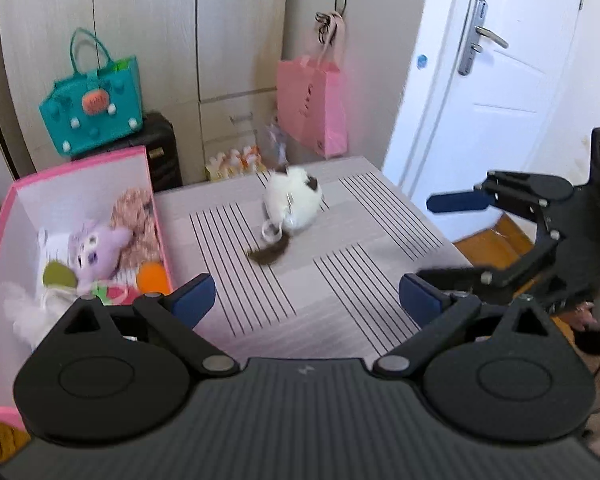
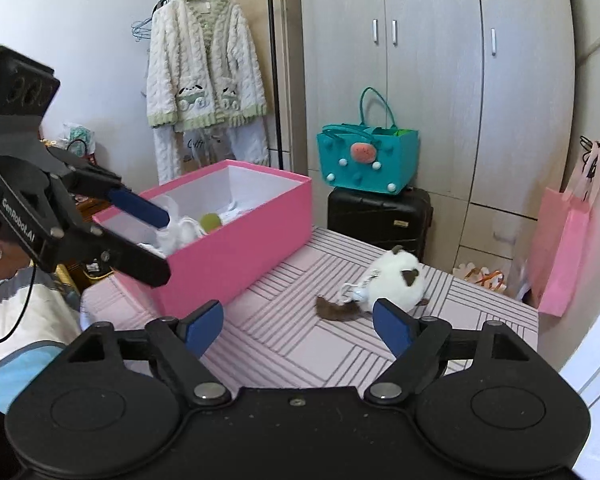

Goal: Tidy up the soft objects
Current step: 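Move both open tools toward the white cat plush on the table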

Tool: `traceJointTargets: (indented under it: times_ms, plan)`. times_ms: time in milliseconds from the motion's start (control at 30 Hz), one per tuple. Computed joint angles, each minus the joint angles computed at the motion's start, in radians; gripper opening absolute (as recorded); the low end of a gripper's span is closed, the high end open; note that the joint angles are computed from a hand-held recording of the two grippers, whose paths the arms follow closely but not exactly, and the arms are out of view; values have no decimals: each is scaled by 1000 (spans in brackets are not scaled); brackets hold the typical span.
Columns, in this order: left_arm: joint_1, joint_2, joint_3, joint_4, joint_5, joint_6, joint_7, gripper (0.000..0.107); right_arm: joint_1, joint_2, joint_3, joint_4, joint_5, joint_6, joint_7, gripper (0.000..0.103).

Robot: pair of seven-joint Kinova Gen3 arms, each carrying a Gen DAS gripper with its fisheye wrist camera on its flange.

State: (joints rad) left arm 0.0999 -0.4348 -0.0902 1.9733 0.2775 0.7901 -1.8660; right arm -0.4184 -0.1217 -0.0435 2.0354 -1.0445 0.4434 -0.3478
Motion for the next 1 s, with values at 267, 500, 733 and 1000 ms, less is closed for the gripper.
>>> traceJointTargets:
  times_ms: [267, 500, 733, 1000]
  plan:
    - [60, 70, 79, 56, -158, -250, 262, 100, 51, 115, -13, 6, -275, -49, 325, 86]
    - [-214, 150, 403, 118, -423, -454, 547, 100, 154, 231, -67, -13, -531, -42, 563, 85]
    - [-390, 311, 618, 56, -586, -485, 831, 96, 84, 312, -38, -97, -324, -80, 485, 86]
    - [-471, 475, 760, -38, -864, -428, 1157, 90, 172, 420, -165, -205, -136, -133, 301, 86]
